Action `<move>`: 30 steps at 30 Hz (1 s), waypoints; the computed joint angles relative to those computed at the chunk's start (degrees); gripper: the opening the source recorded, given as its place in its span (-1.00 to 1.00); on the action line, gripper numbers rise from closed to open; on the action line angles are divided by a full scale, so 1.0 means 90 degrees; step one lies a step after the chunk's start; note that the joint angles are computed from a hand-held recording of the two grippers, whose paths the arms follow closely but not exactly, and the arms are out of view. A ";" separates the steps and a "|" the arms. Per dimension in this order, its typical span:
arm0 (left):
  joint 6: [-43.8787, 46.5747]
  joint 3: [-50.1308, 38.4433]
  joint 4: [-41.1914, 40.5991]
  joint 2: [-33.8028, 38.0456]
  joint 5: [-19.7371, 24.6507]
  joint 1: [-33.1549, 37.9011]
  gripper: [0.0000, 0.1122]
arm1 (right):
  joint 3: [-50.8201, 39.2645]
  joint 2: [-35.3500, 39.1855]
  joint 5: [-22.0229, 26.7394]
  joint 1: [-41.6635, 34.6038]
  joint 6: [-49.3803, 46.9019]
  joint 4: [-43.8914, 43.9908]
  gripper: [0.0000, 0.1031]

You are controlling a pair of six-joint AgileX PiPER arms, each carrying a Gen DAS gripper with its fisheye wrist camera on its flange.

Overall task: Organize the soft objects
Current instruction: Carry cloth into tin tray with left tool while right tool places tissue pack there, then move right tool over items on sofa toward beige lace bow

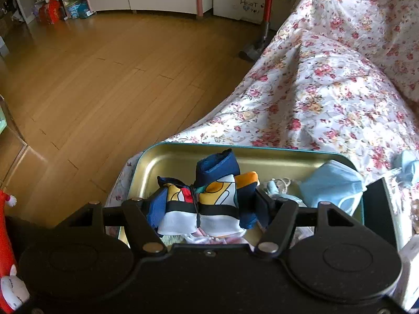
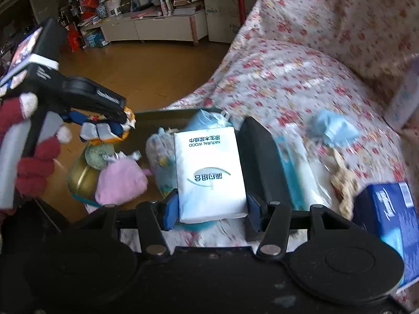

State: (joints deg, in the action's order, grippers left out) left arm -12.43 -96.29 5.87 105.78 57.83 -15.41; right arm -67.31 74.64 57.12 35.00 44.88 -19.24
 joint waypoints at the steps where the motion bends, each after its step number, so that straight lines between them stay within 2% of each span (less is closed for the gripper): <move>1: 0.0035 -0.0046 -0.0025 0.0047 0.0003 0.0021 0.11 | -0.0082 0.0083 -0.0045 -0.0031 -0.0036 0.0042 0.03; 3: 0.0068 -0.0133 -0.0028 0.0130 0.0003 0.0043 0.19 | -0.0165 0.0220 -0.0248 -0.0072 -0.0026 0.0075 0.02; 4: 0.0091 -0.0134 -0.0028 0.0141 -0.0039 0.0044 0.19 | -0.0171 0.0268 -0.0424 -0.0278 -0.0168 0.0139 0.11; 5: 0.0147 -0.0095 -0.0056 0.0129 -0.0112 0.0053 0.25 | -0.0181 0.0317 -0.0498 -0.0270 -0.0055 0.0060 0.37; 6: 0.0149 -0.0086 -0.0025 0.0124 -0.0150 0.0044 0.27 | -0.0254 0.0390 -0.0539 -0.0367 -0.0126 0.0106 0.42; 10: 0.0035 0.0014 0.0218 0.0074 -0.0265 -0.0058 0.38 | -0.0197 0.0363 -0.0576 -0.0453 -0.0163 0.0257 0.39; 21: -0.0295 0.0433 0.0553 -0.0352 -0.0251 -0.0298 0.38 | 0.0521 -0.0341 -0.0577 -0.0796 -0.0246 0.0420 0.38; 30: -0.0696 0.1118 0.0883 -0.0989 -0.0203 -0.0844 0.39 | 0.1261 -0.1424 -0.0086 -0.0761 0.0204 0.0254 0.38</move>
State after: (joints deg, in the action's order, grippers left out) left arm -18.70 -86.23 13.82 96.88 56.01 -23.01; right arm -55.96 61.83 56.34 28.15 46.71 -16.95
